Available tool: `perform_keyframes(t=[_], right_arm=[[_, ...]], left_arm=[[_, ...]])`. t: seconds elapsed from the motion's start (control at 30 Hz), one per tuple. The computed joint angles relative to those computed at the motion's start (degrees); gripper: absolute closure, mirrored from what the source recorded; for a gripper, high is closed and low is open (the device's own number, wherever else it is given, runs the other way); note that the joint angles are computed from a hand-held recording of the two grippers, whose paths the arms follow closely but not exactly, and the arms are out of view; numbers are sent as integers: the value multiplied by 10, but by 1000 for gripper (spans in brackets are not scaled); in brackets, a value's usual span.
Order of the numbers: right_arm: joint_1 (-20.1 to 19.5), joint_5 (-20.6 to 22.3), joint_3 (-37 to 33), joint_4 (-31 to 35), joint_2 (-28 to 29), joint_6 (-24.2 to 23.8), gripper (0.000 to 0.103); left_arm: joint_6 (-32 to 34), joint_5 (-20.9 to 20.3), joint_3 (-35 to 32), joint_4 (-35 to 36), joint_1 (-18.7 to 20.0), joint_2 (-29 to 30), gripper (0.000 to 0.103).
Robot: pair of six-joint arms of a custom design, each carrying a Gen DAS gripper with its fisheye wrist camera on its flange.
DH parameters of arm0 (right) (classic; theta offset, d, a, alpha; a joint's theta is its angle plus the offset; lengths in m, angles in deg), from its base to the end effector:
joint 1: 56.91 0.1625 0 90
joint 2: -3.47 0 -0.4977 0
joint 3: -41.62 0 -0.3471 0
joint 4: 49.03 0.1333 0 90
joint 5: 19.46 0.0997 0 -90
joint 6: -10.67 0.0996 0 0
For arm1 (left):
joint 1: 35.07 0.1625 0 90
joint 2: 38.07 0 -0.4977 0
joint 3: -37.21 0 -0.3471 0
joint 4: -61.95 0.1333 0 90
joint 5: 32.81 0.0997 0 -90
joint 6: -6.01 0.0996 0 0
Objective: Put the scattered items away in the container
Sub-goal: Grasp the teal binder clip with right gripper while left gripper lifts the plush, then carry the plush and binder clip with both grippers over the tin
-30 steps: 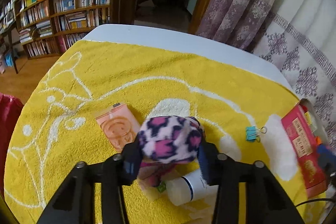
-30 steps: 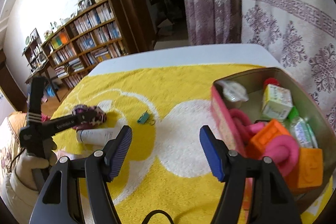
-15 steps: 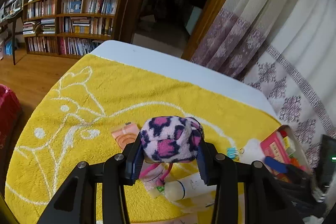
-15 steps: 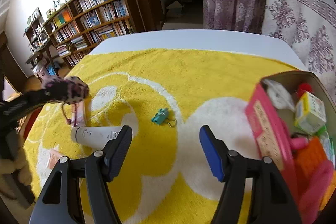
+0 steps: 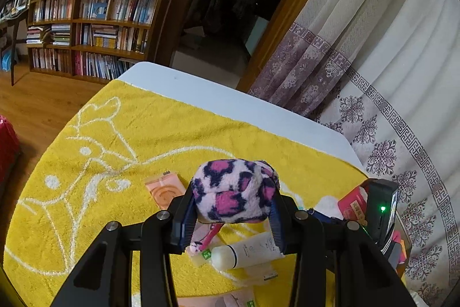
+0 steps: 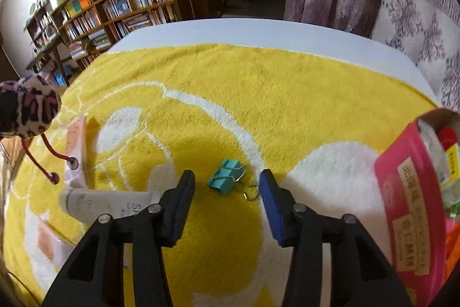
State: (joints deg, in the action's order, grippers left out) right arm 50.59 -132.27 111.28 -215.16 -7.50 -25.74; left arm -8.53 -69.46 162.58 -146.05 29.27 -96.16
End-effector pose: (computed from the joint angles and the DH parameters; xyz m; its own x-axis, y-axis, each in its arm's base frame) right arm 0.3283 -0.7265 -0.0971 -0.5654 -0.6740 0.4755 -0.7734 0.6335 -0.0217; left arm -0.0271 -0.5487 0.3044 -0.8500 -0.4349 -0.2973 0.0628 0.4768 -0.8768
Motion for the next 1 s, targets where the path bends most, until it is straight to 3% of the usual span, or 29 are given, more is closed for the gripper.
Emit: perform_keyframes(t=[0.17, 0.33, 0.73, 1.0], right_arm=[[0, -7, 13, -34, 1, -23, 62], [-2, 23, 42, -51, -21, -13, 63], [-10, 79, 144, -142, -108, 4, 63], [-36, 89, 187, -201, -165, 21, 63]], left_arm=[[-7, -5, 0, 9, 2, 1, 58], [-7, -5, 0, 7, 2, 2, 58], [9, -3, -7, 17, -12, 17, 58], [10, -4, -18, 36, -32, 30, 58]])
